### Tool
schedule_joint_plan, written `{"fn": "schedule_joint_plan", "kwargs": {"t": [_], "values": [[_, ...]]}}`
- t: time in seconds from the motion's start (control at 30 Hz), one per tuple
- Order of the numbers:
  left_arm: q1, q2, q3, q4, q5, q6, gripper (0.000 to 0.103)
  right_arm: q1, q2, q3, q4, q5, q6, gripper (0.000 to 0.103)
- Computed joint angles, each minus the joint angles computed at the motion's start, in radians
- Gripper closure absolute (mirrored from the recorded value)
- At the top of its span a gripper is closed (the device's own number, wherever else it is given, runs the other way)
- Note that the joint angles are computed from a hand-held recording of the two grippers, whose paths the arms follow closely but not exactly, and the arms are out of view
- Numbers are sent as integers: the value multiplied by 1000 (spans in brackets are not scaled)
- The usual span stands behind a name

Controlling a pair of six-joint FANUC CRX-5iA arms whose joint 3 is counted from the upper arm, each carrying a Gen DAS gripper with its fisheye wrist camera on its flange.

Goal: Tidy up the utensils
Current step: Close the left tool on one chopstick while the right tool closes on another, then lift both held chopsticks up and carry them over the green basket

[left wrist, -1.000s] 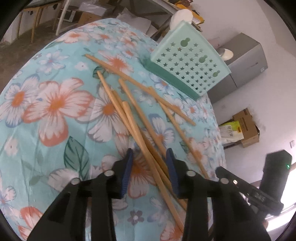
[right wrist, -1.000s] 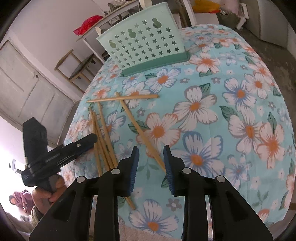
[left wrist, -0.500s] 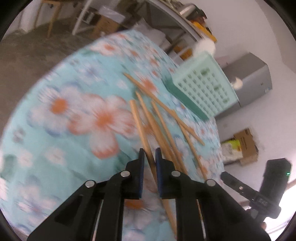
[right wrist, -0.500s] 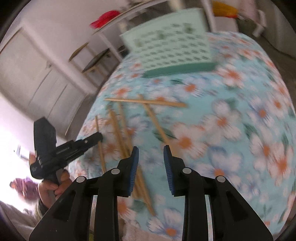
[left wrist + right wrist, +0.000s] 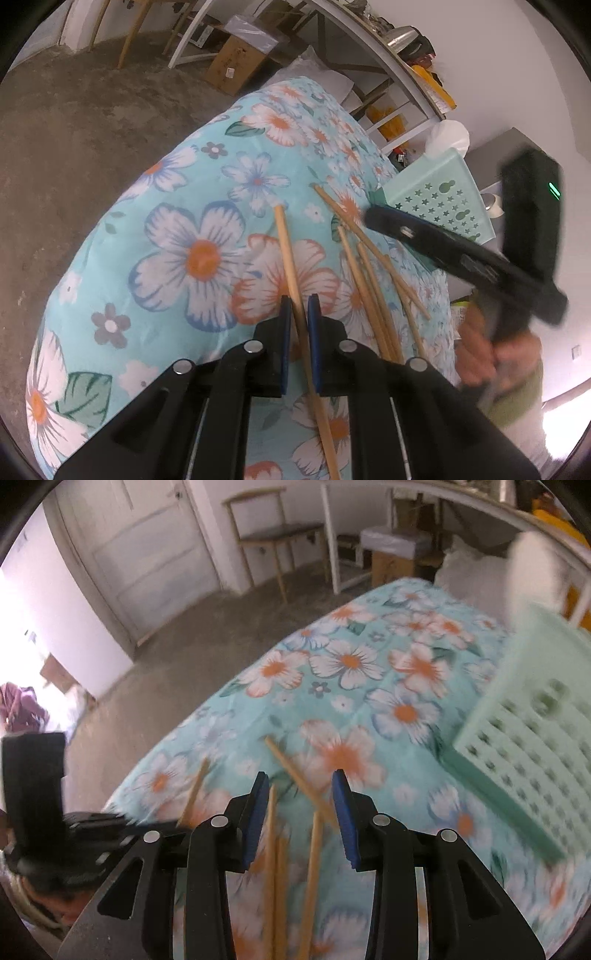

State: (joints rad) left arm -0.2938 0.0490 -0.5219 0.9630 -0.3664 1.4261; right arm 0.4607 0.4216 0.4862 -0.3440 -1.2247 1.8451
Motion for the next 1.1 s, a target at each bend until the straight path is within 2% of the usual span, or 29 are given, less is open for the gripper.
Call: {"fn": "schedule_joint_plan", "kwargs": {"t": [0.2,0.27,0.37,0.43,0.57,0.63,0.87,0.97,1.1], "values": [[-4,0,-13,60,-4,-61,94,39,72,71,42,-52,45,74],[-5,-1,-16,67,-3,-71,94,57,81,64,77,-36,47,79],[-6,1,-17,82,-1,-86,94,69,78,45,110,1,46,95],[-6,4,-17,94,-1,-96,94,73,58,18,134,41,39,99],[2,12,-4,80,-14,-84,94,60,-23,-61,155,142,17,100],[7,16,2,89,-22,-84,90,40,-74,-97,143,185,3,100],[47,71,84,-18,-50,41,87,-39,-302,-283,123,366,-101,100],[69,99,137,-112,-85,117,95,-67,-382,-356,119,421,-141,100],[70,79,160,-162,-88,126,97,-106,-459,-428,96,474,-165,100]]}}
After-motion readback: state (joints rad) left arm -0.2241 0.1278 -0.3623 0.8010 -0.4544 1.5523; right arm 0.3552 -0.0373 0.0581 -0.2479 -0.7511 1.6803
